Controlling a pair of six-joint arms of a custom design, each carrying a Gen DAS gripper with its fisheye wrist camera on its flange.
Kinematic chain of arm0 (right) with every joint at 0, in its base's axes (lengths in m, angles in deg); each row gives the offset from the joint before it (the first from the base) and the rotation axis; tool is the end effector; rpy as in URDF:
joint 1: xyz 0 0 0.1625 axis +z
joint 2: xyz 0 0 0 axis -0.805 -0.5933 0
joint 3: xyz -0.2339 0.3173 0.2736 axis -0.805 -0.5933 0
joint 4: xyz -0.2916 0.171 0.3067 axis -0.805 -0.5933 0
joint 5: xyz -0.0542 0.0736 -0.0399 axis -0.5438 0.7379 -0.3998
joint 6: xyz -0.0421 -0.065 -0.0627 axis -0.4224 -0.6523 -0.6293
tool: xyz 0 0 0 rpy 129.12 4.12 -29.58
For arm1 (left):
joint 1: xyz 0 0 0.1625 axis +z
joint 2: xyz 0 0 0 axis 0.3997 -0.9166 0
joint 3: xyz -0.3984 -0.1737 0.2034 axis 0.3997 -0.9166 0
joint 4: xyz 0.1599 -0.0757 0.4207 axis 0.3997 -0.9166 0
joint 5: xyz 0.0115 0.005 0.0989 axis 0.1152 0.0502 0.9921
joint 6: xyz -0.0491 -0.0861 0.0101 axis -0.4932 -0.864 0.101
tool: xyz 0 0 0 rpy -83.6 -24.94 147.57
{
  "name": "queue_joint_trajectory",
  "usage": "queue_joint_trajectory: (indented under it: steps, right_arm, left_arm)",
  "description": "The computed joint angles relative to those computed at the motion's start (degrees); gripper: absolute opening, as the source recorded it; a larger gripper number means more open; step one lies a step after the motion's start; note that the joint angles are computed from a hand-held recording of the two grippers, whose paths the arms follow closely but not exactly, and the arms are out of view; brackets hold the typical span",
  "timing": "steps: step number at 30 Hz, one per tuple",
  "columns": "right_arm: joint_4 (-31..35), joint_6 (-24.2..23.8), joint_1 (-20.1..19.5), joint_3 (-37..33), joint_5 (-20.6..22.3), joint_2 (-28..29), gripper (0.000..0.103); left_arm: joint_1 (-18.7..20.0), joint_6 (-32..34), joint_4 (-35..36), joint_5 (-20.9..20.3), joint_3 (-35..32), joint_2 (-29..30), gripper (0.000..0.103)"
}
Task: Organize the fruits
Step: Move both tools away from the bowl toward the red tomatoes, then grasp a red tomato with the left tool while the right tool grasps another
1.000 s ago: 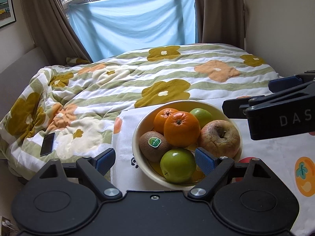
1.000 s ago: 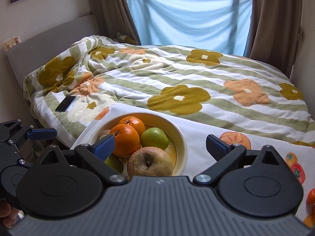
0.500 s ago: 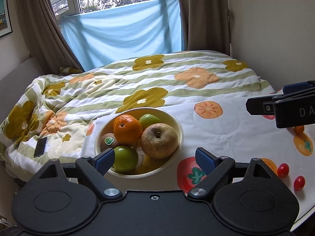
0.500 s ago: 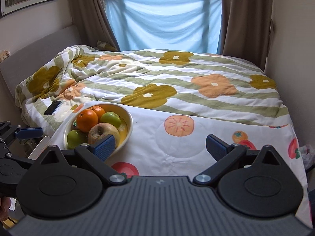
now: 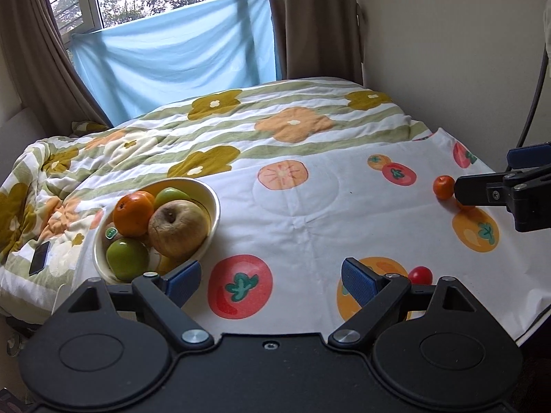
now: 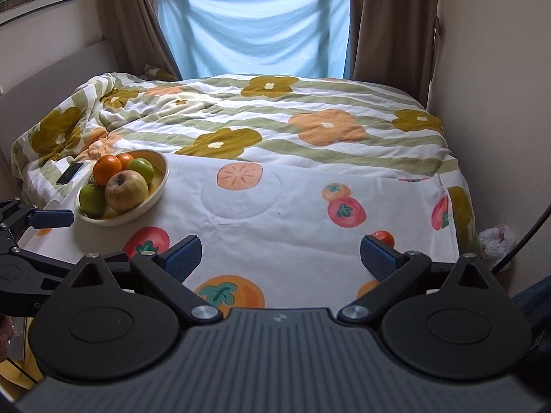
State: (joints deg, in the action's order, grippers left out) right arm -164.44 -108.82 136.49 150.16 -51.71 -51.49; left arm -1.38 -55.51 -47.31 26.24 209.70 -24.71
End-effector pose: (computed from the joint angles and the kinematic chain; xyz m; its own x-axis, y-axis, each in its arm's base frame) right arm 0.0704 -0.4404 0.2814 -0.6368 -0.4984 0.5883 -0.7519 0.5703 -0.3308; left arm -0.3194 -0.3698 0.0003 -0.5988 -0.1267 -0.7908 0.5181 0.6917 -0.5031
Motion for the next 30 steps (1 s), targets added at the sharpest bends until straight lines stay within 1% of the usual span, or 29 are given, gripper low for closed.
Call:
queue_joint_trajectory:
  steps: [3,6,10,13,16,19,21,22,23,27,29,30]
  right_arm:
    - [1.6,-2.4,-2.8,0.3,0.4,-1.3,0.103]
    - [2.6,-5.7,-5.7,1.0,0.7,-2.4,0.103]
    - [4.3,-8.1,-9.0,1.4,0.8,-2.5,0.103]
    - [4.8,-9.8,-10.8,2.1,0.9,-2.4,0.103]
    - [5.2,-10.8,-11.9,2.6,0.6,-1.9,0.103]
    - [4.7,-12.3,-13.1,3.4,0.7,-1.5,0.103]
    - [4.0,-13.5,-13.7,4.0,0.9,-1.1,0.103]
    - [3.6,-13.8,-13.9,4.2,0.9,-0.8,0.103]
    - [3.5,-14.0,-14.0,4.3,1.1,-0.7,0.103]
    - [3.3,-14.6,-14.4,4.7,1.6,0.1,0.103]
    - [2.9,-15.0,-14.2,4.7,1.5,0.8,0.103]
    - [2.9,-15.3,-14.1,4.6,1.2,1.0,0.1]
  left_arm:
    - [0.7,4.5,-5.7,-1.1,-0.3,2.4,0.092]
    - [1.8,10.9,-12.5,-2.8,-1.0,4.9,0.092]
    - [3.5,20.1,-21.7,-4.9,-2.2,8.3,0.092]
    - [4.7,28.3,-28.1,-6.6,-3.4,11.0,0.092]
    - [5.8,34.6,-33.5,-8.4,-4.3,13.2,0.092]
    - [6.9,37.7,-35.5,-9.6,-5.6,14.9,0.091]
    - [7.6,39.8,-36.8,-10.2,-6.1,15.7,0.088]
    - [7.8,40.5,-37.2,-10.6,-6.4,16.0,0.085]
    - [8.1,41.2,-37.7,-11.0,-6.6,16.3,0.082]
    - [9.0,44.2,-39.4,-12.6,-7.5,17.3,0.075]
    - [9.3,45.6,-40.5,-13.7,-7.9,17.7,0.066]
    - [9.5,46.1,-40.7,-14.1,-8.1,17.9,0.063]
